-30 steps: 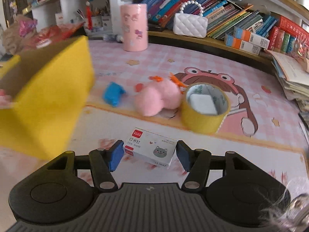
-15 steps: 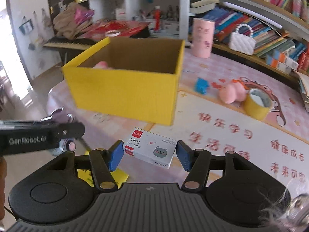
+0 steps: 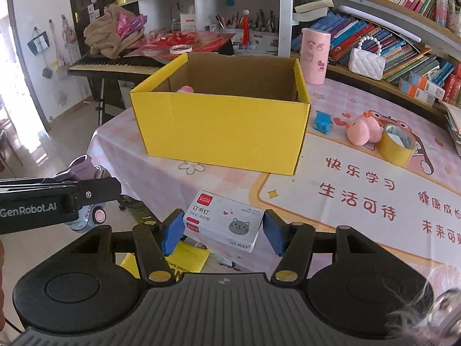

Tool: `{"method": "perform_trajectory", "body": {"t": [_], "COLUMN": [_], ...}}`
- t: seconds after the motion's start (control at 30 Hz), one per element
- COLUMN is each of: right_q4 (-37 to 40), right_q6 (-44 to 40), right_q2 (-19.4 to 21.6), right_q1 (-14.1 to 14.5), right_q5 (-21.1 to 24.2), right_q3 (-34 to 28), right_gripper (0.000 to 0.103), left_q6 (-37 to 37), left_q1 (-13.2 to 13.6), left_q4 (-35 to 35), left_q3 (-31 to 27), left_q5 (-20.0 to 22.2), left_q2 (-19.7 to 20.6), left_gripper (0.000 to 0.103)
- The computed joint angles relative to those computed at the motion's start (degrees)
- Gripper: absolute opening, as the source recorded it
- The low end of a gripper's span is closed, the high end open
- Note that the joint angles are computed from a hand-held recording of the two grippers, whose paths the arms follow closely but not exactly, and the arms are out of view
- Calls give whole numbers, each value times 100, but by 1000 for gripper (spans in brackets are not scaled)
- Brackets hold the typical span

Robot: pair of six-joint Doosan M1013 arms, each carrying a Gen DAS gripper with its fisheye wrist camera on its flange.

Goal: Organize objects
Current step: 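Carry the toy car and staple box over the yellow box with both grippers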

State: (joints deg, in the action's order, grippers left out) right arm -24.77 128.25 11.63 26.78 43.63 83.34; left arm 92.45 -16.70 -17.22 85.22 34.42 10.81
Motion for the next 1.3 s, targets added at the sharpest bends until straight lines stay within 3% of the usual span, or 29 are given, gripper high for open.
{"method": "perform_trajectory", "body": {"t": [0.57,0.93,1.17,1.3], "right_q4": [-334,-632,-53,529], "right_q6": [239,197,-960,-1904], "right_q2": [152,400,854,1226], "right_q1": [45,-256,-578,-771], "right_q5": [243,-249,-343,-131], "right_q3": [-334,-845,-1503,-1976], "right_gripper": [57,57,57,57], "left_q6": [707,1046,552,64], "left_q1": [162,126,12,-70], "left_q4": [-699,-1033,-543,-59], "left_q3": [-182,-980,-1798,-2392], "left_q5": [-226,-456,-309,71], "left_q2": [96,542,1100,1524], "left_gripper": [41,41,41,41]}}
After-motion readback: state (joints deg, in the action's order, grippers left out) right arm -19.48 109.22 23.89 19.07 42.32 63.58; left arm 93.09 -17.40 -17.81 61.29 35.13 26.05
